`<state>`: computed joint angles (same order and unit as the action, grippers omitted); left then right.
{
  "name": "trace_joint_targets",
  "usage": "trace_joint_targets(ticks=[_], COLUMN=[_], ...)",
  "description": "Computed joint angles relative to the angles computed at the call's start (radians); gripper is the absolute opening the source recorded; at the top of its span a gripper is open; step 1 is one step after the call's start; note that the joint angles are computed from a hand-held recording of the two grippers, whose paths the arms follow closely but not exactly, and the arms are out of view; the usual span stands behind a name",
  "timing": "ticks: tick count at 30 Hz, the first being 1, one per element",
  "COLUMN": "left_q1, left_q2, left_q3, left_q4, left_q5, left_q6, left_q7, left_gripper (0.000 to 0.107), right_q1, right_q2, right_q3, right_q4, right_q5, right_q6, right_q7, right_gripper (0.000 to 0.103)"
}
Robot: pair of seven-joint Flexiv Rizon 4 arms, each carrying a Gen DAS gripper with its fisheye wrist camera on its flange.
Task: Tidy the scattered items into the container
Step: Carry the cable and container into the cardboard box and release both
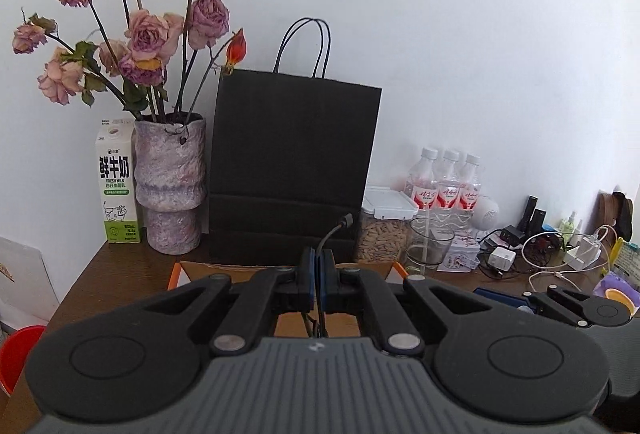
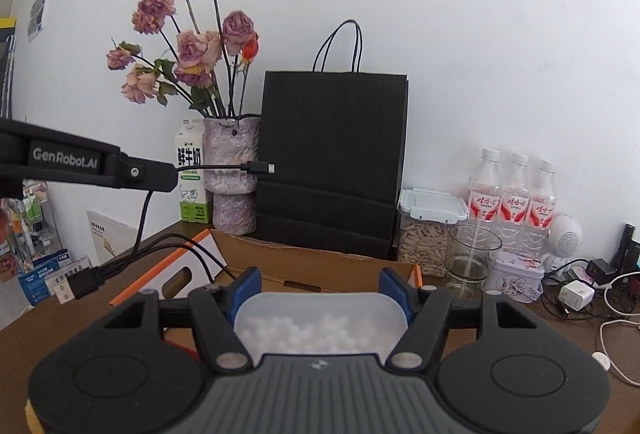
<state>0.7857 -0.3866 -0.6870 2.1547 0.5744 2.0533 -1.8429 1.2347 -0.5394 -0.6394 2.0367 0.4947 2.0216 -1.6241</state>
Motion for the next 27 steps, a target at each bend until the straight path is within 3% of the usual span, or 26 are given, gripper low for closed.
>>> trace_joint_targets(ticks=[6,10,17,18,20,21,23,24,25,27], left_q1=[-0.219,-0.283,-0.373,-0.397,-0.457,-0.481,-0.475,-0.484,-0.510,-0.512], left_q2=[-0.167,-0.245,-0.287,-0.283,-0.270,-0.264,-0.256,-0.251,-0.248,-0.236], left_q3=[0.166,0.216,0.310,0.336,0.406,0.434,0.429,0.441,0.475,0.480], left_q4=[-0.205,-0.288,-0.321,-0.322,-0.324,-0.321,-0.298,-0.286,-0.274,-0.248], left_q5=[-0.152,-0.245,-0.348,-0.366,-0.398,-0.412,-0.427,-0.440,-0.459,-0.458], left_q6=[-0.139,-0.235,-0.316,-0.330,-0.362,-0.367,-0.346,-0.330,-0.287,-0.240], left_q7=[0.155,0.226,0.329,0.336,0.348,0.352,0.376,0.378,0.386,0.394], left_gripper=[0.003,0.003,0.003,0.003,0.007,0.011,0.044,0.080,0.092,0.093], right_q1=[-0.188,-0.331,-0.445,-0.455,-0.479,-0.480,-0.477,-0.479,-0.478,-0.460], right_q2=[-0.151,-0.198,-0.220,-0.219,-0.208,-0.204,-0.191,-0.182,-0.174,-0.160], right_q3=[0.095,0.217,0.323,0.333,0.359,0.359,0.355,0.358,0.357,0.332], right_q4=[-0.205,-0.302,-0.341,-0.338,-0.336,-0.327,-0.299,-0.289,-0.277,-0.255], right_q5=[-0.156,-0.267,-0.388,-0.399,-0.429,-0.440,-0.464,-0.476,-0.486,-0.506], right_q6=[-0.141,-0.233,-0.325,-0.332,-0.364,-0.360,-0.335,-0.328,-0.318,-0.296], right_q7=[0.106,0.167,0.246,0.258,0.279,0.288,0.300,0.307,0.316,0.335], right_gripper=[0.064,0.064,0.065,0.066,0.082,0.092,0.093,0.093,0.094,0.096])
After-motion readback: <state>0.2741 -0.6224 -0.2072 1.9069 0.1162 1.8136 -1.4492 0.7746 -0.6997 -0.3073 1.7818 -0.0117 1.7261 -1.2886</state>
